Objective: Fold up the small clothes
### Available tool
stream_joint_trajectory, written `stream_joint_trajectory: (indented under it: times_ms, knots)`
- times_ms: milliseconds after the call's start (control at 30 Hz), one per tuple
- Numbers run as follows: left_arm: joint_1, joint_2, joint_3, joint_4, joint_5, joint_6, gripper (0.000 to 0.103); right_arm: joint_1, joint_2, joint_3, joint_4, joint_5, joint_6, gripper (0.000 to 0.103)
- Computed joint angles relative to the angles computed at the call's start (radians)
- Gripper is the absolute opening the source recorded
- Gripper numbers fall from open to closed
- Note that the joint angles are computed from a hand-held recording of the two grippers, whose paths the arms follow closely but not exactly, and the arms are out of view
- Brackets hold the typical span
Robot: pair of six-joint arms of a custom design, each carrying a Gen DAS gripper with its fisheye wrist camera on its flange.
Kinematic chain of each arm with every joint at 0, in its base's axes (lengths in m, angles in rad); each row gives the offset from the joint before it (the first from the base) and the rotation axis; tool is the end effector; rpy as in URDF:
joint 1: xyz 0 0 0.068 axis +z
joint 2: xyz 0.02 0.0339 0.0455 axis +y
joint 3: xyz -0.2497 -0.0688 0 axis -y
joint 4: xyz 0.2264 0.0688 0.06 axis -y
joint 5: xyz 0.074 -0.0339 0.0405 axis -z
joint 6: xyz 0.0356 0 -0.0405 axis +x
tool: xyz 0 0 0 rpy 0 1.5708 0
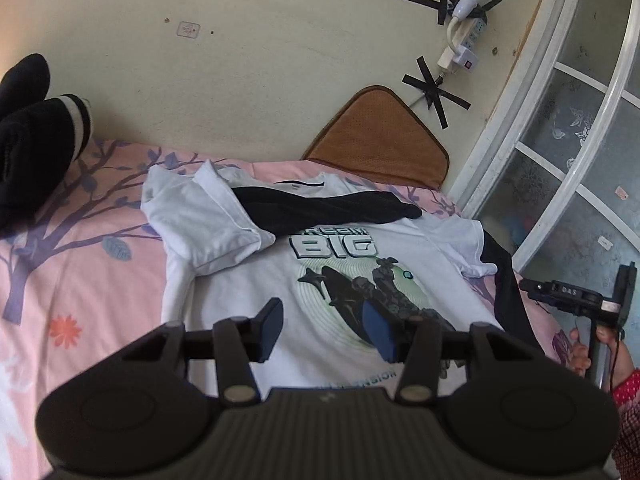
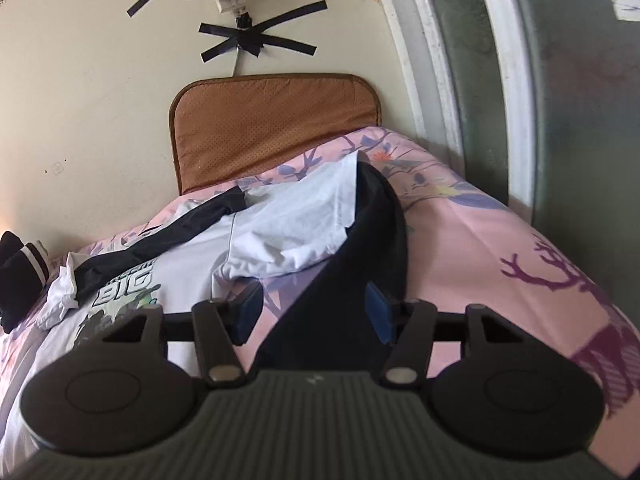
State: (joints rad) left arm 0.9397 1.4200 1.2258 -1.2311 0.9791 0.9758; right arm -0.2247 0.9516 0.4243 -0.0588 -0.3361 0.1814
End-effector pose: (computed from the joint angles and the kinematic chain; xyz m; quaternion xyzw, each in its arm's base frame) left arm 0.1595 0.1681 0.2827 0.0501 0.8795 -0.2174 0.4205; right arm 0.1884 -0.0310 0.1952 0.0978 0.8669 0.1373 0.4691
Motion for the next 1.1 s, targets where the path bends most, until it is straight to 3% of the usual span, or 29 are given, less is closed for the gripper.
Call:
stream_joint_trajectory:
  times_ms: [33, 100, 133, 167, 200, 333, 467, 567, 700, 767, 867, 900, 933, 1000, 1100]
  knots:
    - [-0.023, 0.0, -0.006, 0.034, -0.005, -0.033, 0.049, 0.018, 0.067, 0.027, 0.021, 0.023, 0.016, 0.072]
    - [-0.06, 0.03, 0.0, 0.09, -0.017, -0.081, 0.049, 0.042, 0.204, 0.088, 0.041, 0.064, 0.035, 0.067]
    - [-0.075, 0.048, 0.007, 0.111, -0.022, -0.1, 0.049, 0.048, 0.243, 0.109, 0.035, 0.093, 0.015, 0.033]
    - [-0.089, 0.069, 0.016, 0.132, -0.027, -0.118, 0.049, 0.057, 0.271, 0.133, 0.015, 0.145, -0.016, 0.009]
    - [-0.106, 0.087, 0.023, 0.161, -0.034, -0.143, 0.049, 0.03, 0.289, 0.159, -0.014, 0.134, -0.037, 0.005]
    - [-0.164, 0.19, 0.08, 0.28, -0.055, -0.247, 0.049, -0.068, 0.253, 0.253, -0.077, 0.118, 0.001, 0.005]
    - [-0.199, 0.316, 0.17, 0.367, -0.022, -0.362, 0.049, -0.062, 0.259, 0.444, -0.143, 0.002, 0.124, 0.005]
    - [-0.18, 0.399, 0.235, 0.413, 0.064, -0.44, 0.049, 0.06, 0.305, 0.618, -0.191, -0.049, 0.209, 0.005]
    - [-0.118, 0.508, 0.274, 0.497, 0.194, -0.558, 0.053, 0.331, 0.473, 0.901, -0.256, -0.004, 0.247, 0.005]
    - [-0.098, 0.59, 0.367, 0.422, 0.185, -0.55, 0.053, 0.468, 0.608, 1.06, -0.297, 0.027, 0.239, 0.006]
    - [-0.078, 0.623, 0.393, 0.488, 0.159, -0.61, 0.053, 0.624, 0.842, 1.315, -0.387, 0.008, 0.228, 0.027]
    - [-0.073, 0.629, 0.395, 0.518, 0.149, -0.658, 0.053, 0.658, 0.928, 1.424, -0.457, -0.009, 0.193, 0.045]
    - [-0.067, 0.643, 0.416, 0.502, 0.159, -0.673, 0.053, 0.683, 0.973, 1.482, -0.497, -0.002, 0.163, 0.047]
    - [-0.059, 0.659, 0.447, 0.463, 0.199, -0.668, 0.053, 0.703, 0.97, 1.459, -0.467, 0.026, 0.111, 0.047]
    - [-0.06, 0.638, 0.429, 0.447, 0.221, -0.622, 0.053, 0.645, 0.872, 1.285, -0.328, 0.05, 0.123, 0.047]
